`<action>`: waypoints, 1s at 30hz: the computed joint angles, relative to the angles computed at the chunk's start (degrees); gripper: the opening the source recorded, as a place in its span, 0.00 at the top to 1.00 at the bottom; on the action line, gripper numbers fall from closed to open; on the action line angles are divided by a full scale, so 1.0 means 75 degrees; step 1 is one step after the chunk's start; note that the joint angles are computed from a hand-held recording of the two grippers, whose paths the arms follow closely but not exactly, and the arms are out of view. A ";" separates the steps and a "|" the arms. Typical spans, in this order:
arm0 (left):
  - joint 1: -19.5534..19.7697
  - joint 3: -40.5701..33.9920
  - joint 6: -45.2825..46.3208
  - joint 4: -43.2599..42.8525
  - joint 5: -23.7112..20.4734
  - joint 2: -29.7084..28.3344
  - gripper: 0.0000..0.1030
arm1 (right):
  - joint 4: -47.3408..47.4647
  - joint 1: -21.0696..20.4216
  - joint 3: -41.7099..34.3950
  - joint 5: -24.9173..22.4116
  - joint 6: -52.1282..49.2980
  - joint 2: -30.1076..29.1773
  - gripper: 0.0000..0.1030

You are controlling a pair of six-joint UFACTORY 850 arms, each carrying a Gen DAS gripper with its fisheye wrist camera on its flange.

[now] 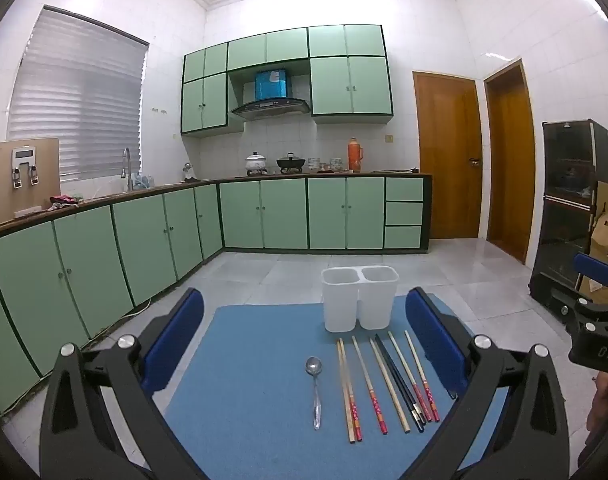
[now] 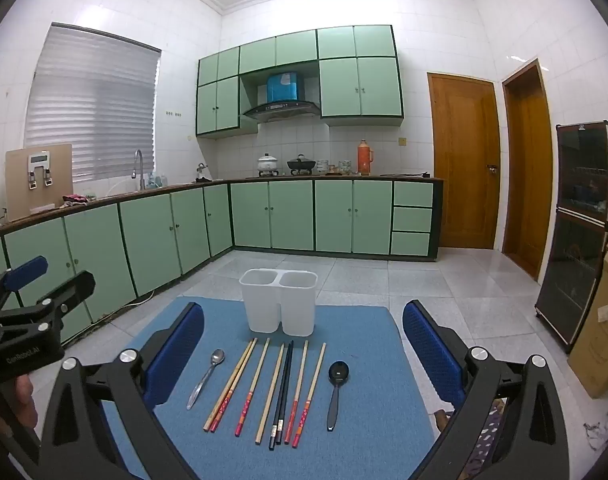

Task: Organize utensils

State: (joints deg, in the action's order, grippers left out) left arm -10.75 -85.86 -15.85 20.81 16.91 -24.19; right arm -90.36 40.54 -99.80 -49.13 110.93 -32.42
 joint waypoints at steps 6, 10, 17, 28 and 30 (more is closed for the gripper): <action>0.0019 0.0080 0.0094 -0.0083 0.0046 0.0055 0.05 | 0.0020 0.0004 -0.0002 -0.0031 -0.0023 0.0001 0.06; 0.0035 0.0008 -0.0008 0.0007 -0.0015 0.0048 0.05 | -0.0019 -0.0002 0.0043 -0.0009 0.0054 0.0008 0.06; -0.0007 -0.0020 0.0408 -0.0449 0.0062 -0.0062 0.05 | -0.0022 0.0005 0.0078 -0.0011 0.0068 0.0030 0.06; -0.0008 0.0007 0.0583 -0.0594 0.0115 -0.0030 0.05 | -0.0008 -0.0004 0.0094 0.0000 0.0045 0.0045 0.06; -0.0004 0.0028 0.0621 -0.0624 0.0136 -0.0014 0.05 | -0.0013 -0.0004 0.0099 0.0000 0.0050 0.0048 0.06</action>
State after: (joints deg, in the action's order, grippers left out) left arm -10.78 -85.65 -11.20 16.12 17.93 -24.30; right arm -90.46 40.51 -99.06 -49.12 111.31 -32.06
